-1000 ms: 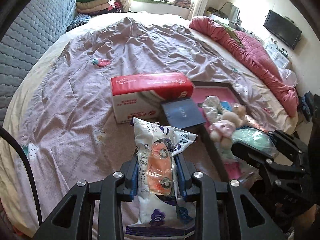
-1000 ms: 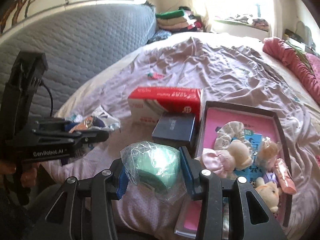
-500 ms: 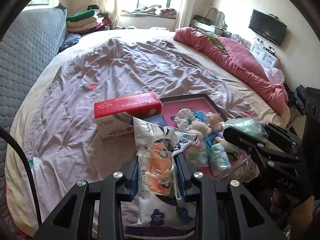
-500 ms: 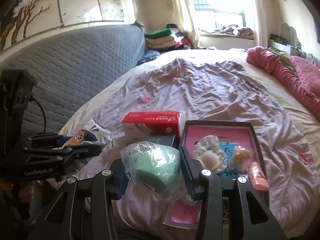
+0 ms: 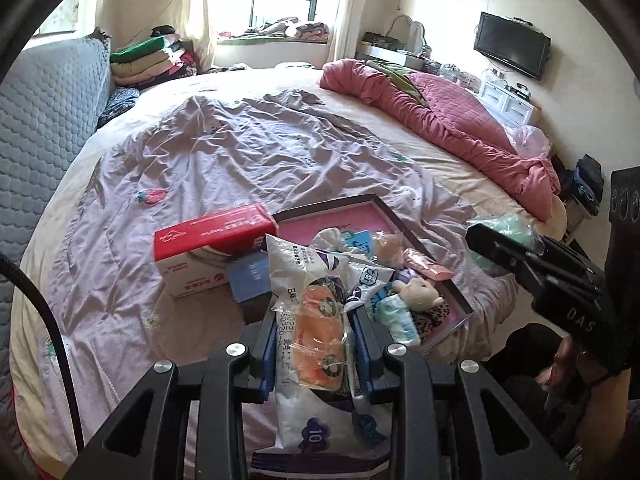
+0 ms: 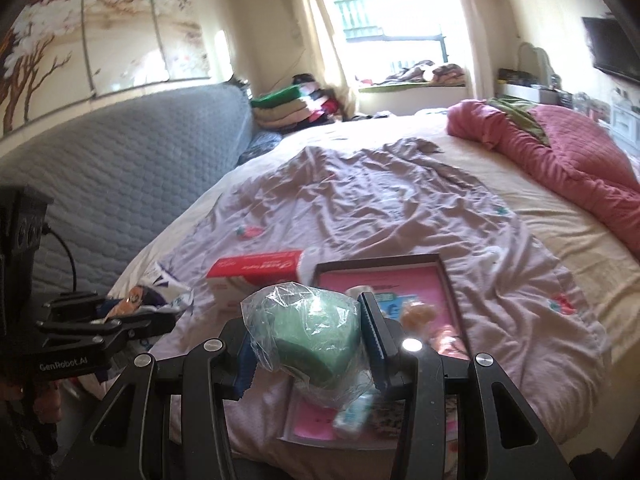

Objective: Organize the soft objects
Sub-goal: 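Carry the wipes packet and green bagged item with both grippers over the tray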

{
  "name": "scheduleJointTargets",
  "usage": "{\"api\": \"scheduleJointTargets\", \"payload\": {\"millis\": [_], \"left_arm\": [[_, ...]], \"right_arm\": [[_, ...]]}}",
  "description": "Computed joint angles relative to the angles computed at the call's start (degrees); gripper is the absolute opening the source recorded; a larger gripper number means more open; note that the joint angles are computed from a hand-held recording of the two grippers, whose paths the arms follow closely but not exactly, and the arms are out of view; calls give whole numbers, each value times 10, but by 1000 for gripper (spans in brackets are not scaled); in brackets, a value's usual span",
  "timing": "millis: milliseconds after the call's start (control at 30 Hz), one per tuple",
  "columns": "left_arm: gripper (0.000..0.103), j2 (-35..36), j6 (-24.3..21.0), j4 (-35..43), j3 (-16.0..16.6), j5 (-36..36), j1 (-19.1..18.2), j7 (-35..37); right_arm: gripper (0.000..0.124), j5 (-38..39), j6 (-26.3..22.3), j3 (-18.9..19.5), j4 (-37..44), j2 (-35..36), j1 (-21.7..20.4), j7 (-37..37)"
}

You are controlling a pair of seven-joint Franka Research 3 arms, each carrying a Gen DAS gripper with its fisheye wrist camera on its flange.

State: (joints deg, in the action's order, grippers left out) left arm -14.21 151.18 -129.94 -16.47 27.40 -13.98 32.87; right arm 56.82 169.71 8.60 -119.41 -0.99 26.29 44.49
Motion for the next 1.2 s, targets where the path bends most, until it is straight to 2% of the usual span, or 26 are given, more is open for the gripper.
{"api": "scheduleJointTargets", "payload": {"millis": [500, 1200], "left_arm": [[32, 84, -1, 77, 2, 0, -20, 22], [32, 197, -7, 162, 19, -23, -44, 69]], "right_arm": [[47, 38, 15, -16, -11, -15, -11, -23], [47, 8, 16, -21, -15, 13, -39, 17]]}}
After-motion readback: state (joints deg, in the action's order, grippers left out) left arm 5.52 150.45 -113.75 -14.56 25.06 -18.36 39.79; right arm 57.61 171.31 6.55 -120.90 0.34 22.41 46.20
